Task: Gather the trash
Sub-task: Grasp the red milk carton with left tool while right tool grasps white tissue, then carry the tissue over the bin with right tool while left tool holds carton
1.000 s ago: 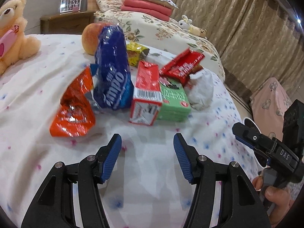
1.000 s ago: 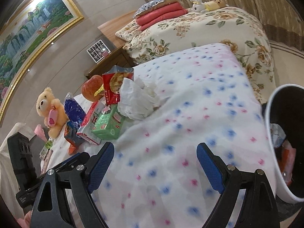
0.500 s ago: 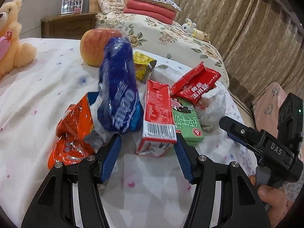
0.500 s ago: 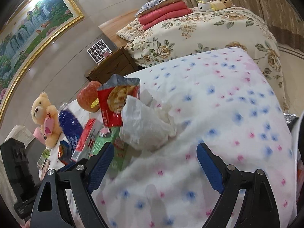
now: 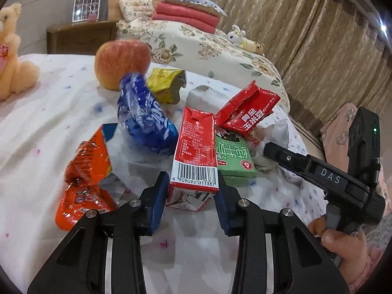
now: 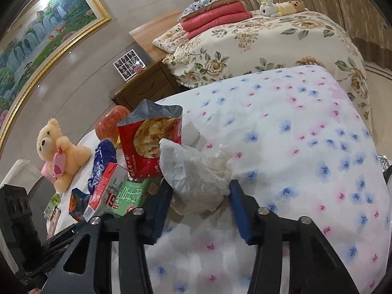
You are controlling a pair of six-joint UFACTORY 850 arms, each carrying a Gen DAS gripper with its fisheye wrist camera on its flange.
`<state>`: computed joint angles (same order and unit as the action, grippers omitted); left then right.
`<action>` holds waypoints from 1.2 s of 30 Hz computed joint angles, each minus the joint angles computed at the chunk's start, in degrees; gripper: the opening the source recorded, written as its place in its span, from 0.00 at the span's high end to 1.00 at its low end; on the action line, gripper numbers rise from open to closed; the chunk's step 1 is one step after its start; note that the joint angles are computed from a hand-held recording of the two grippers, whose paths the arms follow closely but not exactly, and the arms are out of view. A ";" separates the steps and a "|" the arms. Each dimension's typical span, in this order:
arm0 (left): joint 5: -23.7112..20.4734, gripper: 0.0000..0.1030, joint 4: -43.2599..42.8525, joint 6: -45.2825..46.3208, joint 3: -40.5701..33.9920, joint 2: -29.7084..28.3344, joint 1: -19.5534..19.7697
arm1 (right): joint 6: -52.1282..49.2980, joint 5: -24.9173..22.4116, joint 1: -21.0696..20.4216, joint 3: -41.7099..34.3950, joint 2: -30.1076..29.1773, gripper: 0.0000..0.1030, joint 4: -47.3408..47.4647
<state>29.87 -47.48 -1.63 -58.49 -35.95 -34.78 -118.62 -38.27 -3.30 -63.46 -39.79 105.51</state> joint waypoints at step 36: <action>1.81 0.69 0.95 3.28 -2.17 0.40 -10.57 | -3.72 -7.64 -14.92 12.84 8.28 0.58 1.51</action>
<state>31.68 -46.53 1.65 -60.67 -35.55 -45.35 -122.34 -45.90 -18.22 -50.61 -31.52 107.02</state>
